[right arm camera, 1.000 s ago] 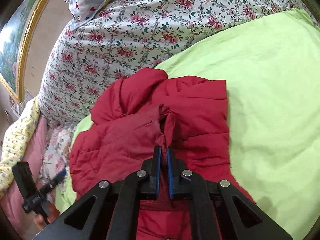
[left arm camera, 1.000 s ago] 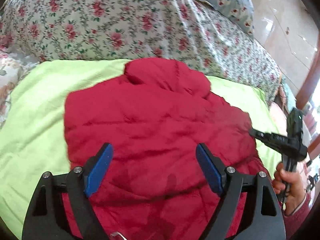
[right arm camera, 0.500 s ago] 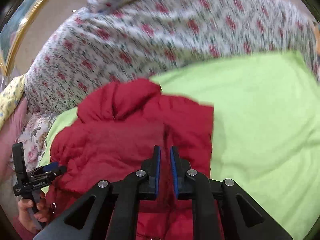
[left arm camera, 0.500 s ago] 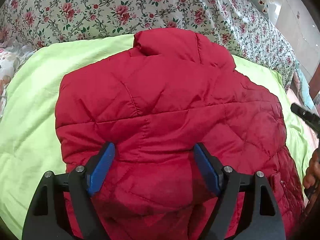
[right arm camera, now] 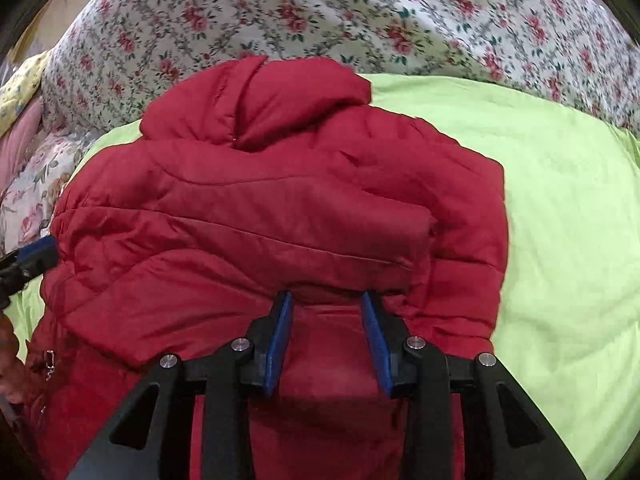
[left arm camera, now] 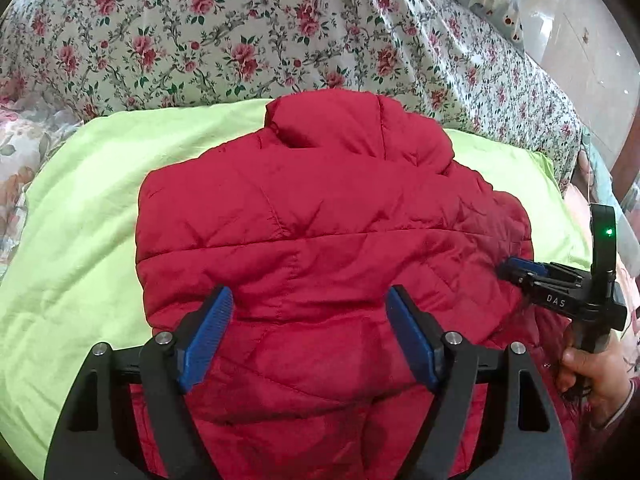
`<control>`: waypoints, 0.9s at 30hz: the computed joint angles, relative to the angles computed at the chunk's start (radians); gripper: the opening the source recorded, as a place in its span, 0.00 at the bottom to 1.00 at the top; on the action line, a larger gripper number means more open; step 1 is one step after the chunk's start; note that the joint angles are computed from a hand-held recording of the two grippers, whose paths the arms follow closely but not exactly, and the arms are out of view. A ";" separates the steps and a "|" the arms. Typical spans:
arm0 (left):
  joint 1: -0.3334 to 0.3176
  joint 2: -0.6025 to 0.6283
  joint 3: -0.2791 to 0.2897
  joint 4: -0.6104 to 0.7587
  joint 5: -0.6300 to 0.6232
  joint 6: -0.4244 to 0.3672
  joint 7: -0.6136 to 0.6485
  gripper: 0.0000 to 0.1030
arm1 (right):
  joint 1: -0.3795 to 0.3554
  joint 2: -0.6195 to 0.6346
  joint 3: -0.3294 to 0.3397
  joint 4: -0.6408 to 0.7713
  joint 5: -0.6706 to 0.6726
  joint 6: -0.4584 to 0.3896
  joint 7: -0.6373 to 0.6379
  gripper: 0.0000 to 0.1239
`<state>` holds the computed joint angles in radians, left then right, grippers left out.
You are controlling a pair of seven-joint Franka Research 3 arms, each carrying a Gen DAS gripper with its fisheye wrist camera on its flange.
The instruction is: Fold large clothes
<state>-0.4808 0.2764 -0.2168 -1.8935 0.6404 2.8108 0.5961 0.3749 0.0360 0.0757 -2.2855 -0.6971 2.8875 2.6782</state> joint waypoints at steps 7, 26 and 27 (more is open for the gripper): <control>-0.020 0.075 0.005 0.063 -0.019 -0.104 0.035 0.77 | 0.003 0.003 0.004 0.004 0.021 -0.017 -0.021 0.29; -0.016 0.076 -0.005 0.072 -0.057 -0.134 0.047 0.77 | -0.011 -0.001 0.006 -0.028 0.115 0.029 -0.087 0.28; -0.012 0.067 -0.009 0.063 -0.065 -0.132 0.051 0.77 | -0.011 -0.001 0.004 -0.030 0.132 0.034 -0.100 0.28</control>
